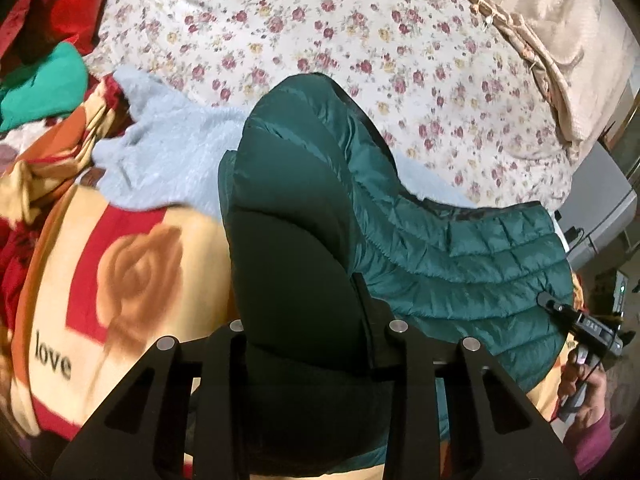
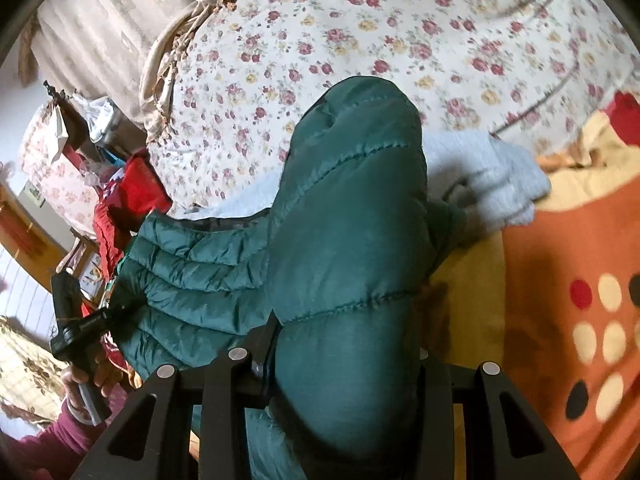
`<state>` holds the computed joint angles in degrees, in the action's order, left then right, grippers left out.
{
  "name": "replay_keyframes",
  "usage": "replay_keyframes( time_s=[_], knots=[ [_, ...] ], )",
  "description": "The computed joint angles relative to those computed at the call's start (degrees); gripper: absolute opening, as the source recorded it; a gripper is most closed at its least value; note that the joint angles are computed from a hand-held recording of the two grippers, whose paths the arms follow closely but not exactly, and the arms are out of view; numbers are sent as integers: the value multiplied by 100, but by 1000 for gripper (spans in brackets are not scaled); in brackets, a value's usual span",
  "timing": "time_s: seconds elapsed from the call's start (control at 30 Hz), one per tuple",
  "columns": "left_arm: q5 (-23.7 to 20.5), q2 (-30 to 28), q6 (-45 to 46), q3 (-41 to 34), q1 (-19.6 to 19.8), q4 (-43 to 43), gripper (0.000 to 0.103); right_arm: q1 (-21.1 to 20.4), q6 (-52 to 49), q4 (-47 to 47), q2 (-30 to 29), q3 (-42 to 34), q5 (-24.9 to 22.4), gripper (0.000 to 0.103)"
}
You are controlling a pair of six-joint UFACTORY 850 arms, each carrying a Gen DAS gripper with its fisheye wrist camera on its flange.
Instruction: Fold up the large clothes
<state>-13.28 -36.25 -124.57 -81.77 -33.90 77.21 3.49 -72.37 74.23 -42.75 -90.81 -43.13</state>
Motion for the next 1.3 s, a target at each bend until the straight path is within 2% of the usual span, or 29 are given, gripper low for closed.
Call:
replay_keyframes(
  time_s=[0.1, 0.17, 0.2, 0.23, 0.27, 0.33, 0.37, 0.43, 0.53, 0.63, 0.7, 0.77, 0.83, 0.97, 1.1, 1.2, 1.3],
  knots=[
    [-188, -34, 389, 58, -80, -402, 32, -44, 123, 3, -17, 105, 86, 39],
    [-293, -146, 825, 1, -64, -959, 46, -8, 328, -113, -64, 102, 331, 43],
    [-301, -189, 996, -10, -43, -1172, 51, 43, 526, -308, -89, 93, 579, 50],
    [-288, -266, 1155, -50, -5, -1426, 62, 89, 721, -492, -116, 64, 759, 59],
    [-216, -327, 1134, -67, 36, -1520, 69, 164, 1035, -852, -199, 7, 1021, 63],
    [-150, -398, 628, -51, 72, -1213, 81, 231, 1050, -925, -264, 26, 1315, 78],
    [-191, -417, 373, -42, 69, -1021, 86, 247, 907, -721, -286, 84, 1450, 80],
    [-248, -419, 84, -9, 52, -784, 88, 240, 906, -583, -284, 127, 1467, 81],
    [-375, -362, 143, 31, 4, -867, 88, 274, 1178, -870, -163, 197, 1608, 81],
    [-844, -257, 173, 47, -148, -866, 87, 317, 1169, -1041, 140, 474, 2057, 81],
    [-1257, -212, 308, 5, -284, -899, 87, 333, 355, -291, 463, 827, 2348, 81],
    [-1553, -185, 403, -52, -413, -866, 87, 332, -287, 359, 664, 1066, 2418, 81],
    [-1690, -190, 574, -124, -491, -987, 87, 378, -822, 936, 863, 1282, 2452, 84],
    [-2109, -295, 940, -331, -636, -1290, 88, 501, -1537, 1600, 1023, 1527, 2185, 84],
    [-2257, -317, 911, -377, -752, -1300, 87, 834, -2744, 2661, 1201, 1824, 2486, 84],
    [-2341, -266, 715, -340, -860, -1086, 87, 980, -2788, 2762, 1215, 1908, 2479, 84],
    [-2626, -264, 719, -403, -1015, -927, 87, 1103, -2645, 2665, 1259, 1986, 2450, 84]
  ],
)
